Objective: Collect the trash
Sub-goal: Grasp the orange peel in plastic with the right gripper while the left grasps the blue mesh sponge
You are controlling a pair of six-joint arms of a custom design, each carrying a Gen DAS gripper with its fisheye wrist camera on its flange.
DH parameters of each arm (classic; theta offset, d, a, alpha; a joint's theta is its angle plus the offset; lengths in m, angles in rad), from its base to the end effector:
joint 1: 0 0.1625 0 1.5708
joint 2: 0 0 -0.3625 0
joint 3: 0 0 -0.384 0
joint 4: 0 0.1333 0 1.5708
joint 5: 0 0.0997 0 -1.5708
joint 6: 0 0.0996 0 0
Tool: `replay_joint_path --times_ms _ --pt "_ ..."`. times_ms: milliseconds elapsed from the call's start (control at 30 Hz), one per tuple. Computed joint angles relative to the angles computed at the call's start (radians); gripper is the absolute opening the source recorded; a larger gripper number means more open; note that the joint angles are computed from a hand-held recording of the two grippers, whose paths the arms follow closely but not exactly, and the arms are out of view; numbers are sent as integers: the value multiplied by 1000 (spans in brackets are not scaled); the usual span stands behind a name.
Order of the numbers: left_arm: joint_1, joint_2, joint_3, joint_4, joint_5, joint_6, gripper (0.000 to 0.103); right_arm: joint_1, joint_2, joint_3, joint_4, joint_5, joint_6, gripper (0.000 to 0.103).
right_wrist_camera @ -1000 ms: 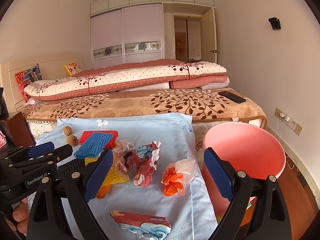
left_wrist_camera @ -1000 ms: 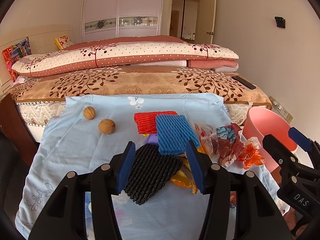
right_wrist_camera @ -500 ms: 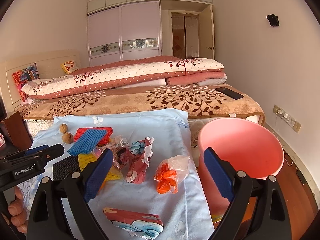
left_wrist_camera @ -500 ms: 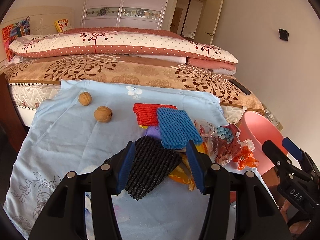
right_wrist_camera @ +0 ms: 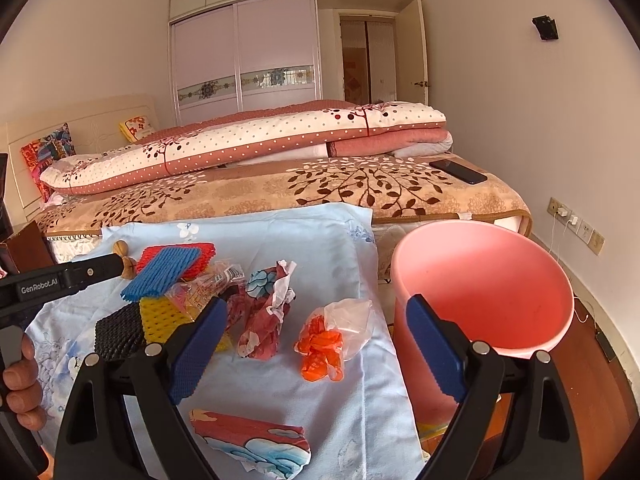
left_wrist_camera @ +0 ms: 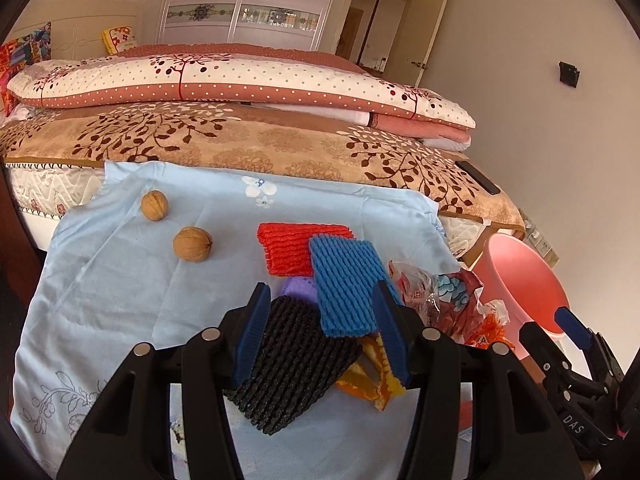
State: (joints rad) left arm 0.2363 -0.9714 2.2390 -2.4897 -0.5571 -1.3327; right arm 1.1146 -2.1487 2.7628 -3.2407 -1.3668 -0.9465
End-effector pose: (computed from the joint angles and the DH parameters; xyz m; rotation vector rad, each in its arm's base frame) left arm -0.3329 -0.3042 0.0118 0.2302 2.3324 -1.1623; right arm 0.0277 -0.2919 0.2836 0.7011 -2.2289 1.1931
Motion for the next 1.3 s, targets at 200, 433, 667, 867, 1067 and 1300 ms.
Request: replay_joint_path --times_ms 200,433,667,867,1067,1300 --pt "71 41 -34 -92 -67 98 53 -9 25 -25 16 -12 13 88" --pt "98 75 -39 -224 -138 218 10 18 62 -70 90 -70 45 87" --pt "62 74 -35 -221 -78 227 6 90 175 -136 82 -204 92 81" --pt "38 61 -26 -243 -37 258 6 152 292 -208 96 -335 117 56" --pt "19 63 -28 -248 -13 280 6 119 250 -204 151 -267 120 38" --pt "12 92 -56 -295 -6 335 6 84 127 -200 223 -168 107 36"
